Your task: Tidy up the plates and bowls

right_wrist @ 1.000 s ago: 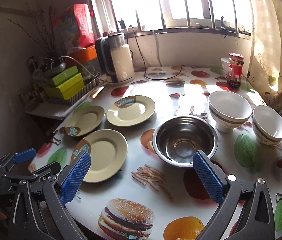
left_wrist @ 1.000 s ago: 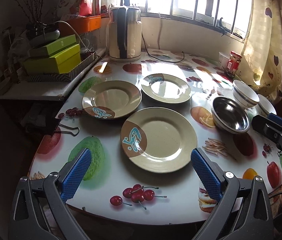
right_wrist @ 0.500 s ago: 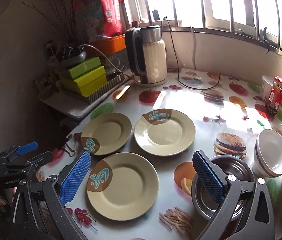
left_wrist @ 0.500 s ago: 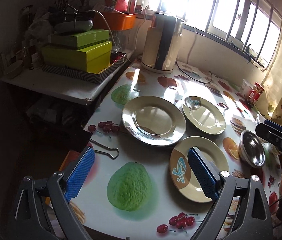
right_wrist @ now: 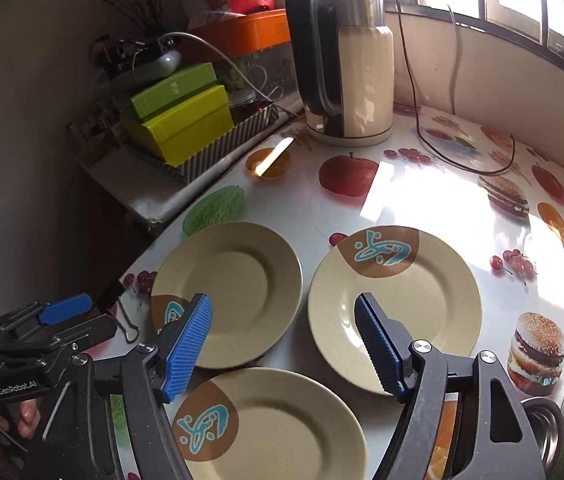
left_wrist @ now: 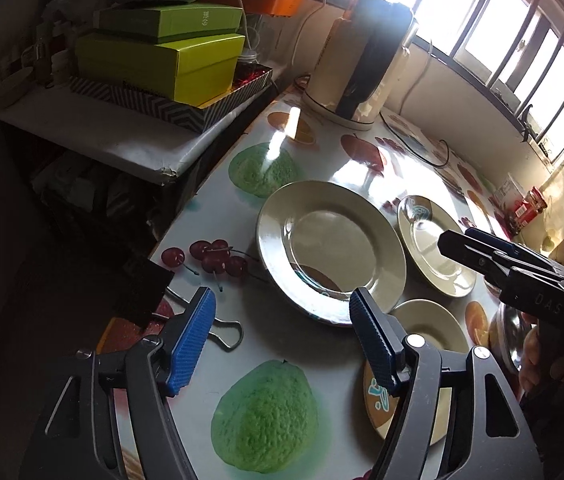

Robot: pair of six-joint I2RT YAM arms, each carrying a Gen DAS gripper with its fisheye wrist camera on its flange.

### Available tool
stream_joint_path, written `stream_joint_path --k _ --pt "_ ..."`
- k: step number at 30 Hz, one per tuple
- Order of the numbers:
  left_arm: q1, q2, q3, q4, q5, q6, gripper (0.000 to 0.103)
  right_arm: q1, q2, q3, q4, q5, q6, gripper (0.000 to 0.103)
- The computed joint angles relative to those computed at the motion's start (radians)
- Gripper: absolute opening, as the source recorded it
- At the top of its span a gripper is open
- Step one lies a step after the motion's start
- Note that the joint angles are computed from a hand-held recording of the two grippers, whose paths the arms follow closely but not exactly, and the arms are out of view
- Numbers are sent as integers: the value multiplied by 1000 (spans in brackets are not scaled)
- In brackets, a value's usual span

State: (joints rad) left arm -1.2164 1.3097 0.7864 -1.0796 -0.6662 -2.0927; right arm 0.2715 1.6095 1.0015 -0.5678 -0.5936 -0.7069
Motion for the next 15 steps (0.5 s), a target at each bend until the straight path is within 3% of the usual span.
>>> stream_joint_path --k 9,15 --pt "110 -48 -136 240 53 123 50 116 180 102 52 60 72 53" --pt "157 -65 -191 331 74 155 50 153 241 130 88 78 72 51"
